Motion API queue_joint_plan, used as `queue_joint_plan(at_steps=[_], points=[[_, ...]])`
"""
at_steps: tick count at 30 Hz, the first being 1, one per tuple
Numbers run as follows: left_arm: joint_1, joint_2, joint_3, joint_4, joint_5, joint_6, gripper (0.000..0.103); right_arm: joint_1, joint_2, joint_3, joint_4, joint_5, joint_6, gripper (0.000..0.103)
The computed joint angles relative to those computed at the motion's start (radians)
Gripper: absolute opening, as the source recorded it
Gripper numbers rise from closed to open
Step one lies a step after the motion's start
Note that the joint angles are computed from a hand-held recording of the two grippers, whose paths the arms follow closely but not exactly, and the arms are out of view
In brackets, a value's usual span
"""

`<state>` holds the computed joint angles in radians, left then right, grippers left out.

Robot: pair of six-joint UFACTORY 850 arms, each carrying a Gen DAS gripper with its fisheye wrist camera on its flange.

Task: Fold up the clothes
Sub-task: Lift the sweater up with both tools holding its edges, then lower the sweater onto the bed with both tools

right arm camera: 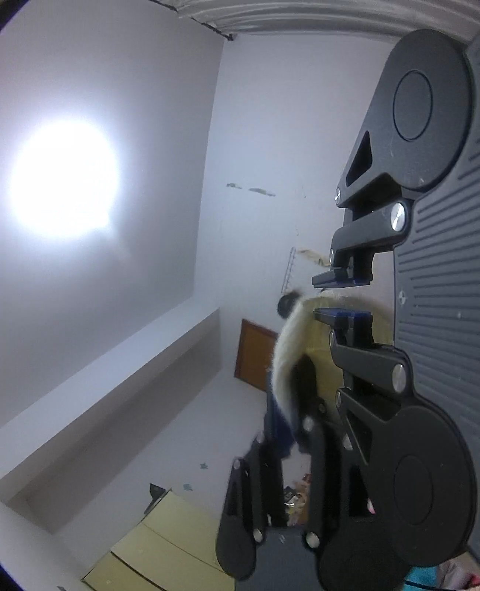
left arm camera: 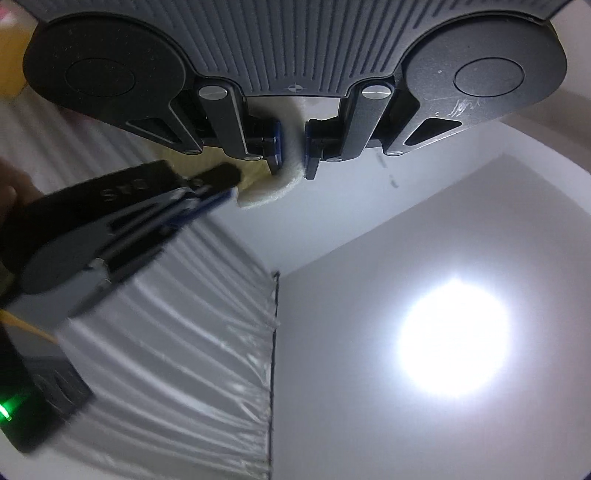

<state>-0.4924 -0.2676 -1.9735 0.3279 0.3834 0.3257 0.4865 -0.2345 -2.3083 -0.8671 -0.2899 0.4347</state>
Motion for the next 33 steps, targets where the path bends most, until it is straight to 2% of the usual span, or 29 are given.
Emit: queue_joint_plan(at_steps=[3,5,7,10,13,14,16,17,19,21,23,25,26,28,30,32,33], points=[[-0.007,-0.032,-0.051,0.125,-0.031,-0.193,0.011,-0.022,0.096,0.119,0.033,-0.004,0.028,0.012],[0.0,-0.064,-0.081,0.233,-0.023,-0.343,0.011,-0.044,0.149,0.187,0.105,0.004,-0.024,0.012],[0.006,-0.082,-0.081,0.299,0.005,-0.407,0.011,-0.059,0.2,0.259,0.152,0.005,-0.043,0.012],[0.021,-0.084,-0.067,0.443,0.012,-0.512,0.011,-0.108,0.284,0.397,0.409,0.033,-0.195,0.012],[0.043,-0.121,-0.08,0.57,-0.002,-0.68,0.011,-0.165,0.343,0.542,0.586,0.066,-0.3,0.014],[0.05,-0.133,-0.081,0.59,-0.005,-0.718,0.011,-0.185,0.355,0.581,0.669,0.074,-0.362,0.015],[0.059,-0.144,-0.052,0.531,0.0,-0.688,0.01,-0.23,0.354,0.636,0.87,0.062,-0.506,0.018],[0.069,-0.136,-0.011,0.495,0.02,-0.668,0.01,-0.25,0.343,0.649,0.963,0.042,-0.571,0.018],[0.078,-0.161,-0.019,0.52,0.006,-0.735,0.01,-0.284,0.31,0.664,1.153,0.0,-0.711,0.019],[0.089,-0.199,-0.054,0.648,-0.023,-0.9,0.01,-0.311,0.264,0.67,1.354,-0.04,-0.873,0.02],[0.103,-0.228,-0.084,0.827,-0.051,-1.099,0.01,-0.322,0.199,0.655,1.511,-0.072,-0.992,0.031],[0.124,-0.25,-0.102,1.01,-0.055,-1.308,0.01,-0.328,0.133,0.624,1.559,-0.086,-1.011,0.041],[0.137,-0.261,-0.111,1.095,-0.045,-1.413,0.01,-0.331,0.098,0.605,1.572,-0.093,-1.011,0.042],[0.169,-0.261,-0.094,1.174,-0.01,-1.545,0.01,-0.327,0.029,0.557,1.544,-0.106,-0.996,0.048],[0.19,-0.28,-0.11,1.252,0.004,-1.668,0.01,-0.334,-0.059,0.48,1.545,-0.155,-0.987,0.054],[0.206,-0.31,-0.145,1.363,0.01,-1.818,0.01,-0.354,-0.151,0.383,1.593,-0.241,-0.978,0.054],[0.212,-0.332,-0.173,1.455,0.001,-1.923,0.01,-0.36,-0.211,0.308,1.598,-0.29,-0.945,0.048]])
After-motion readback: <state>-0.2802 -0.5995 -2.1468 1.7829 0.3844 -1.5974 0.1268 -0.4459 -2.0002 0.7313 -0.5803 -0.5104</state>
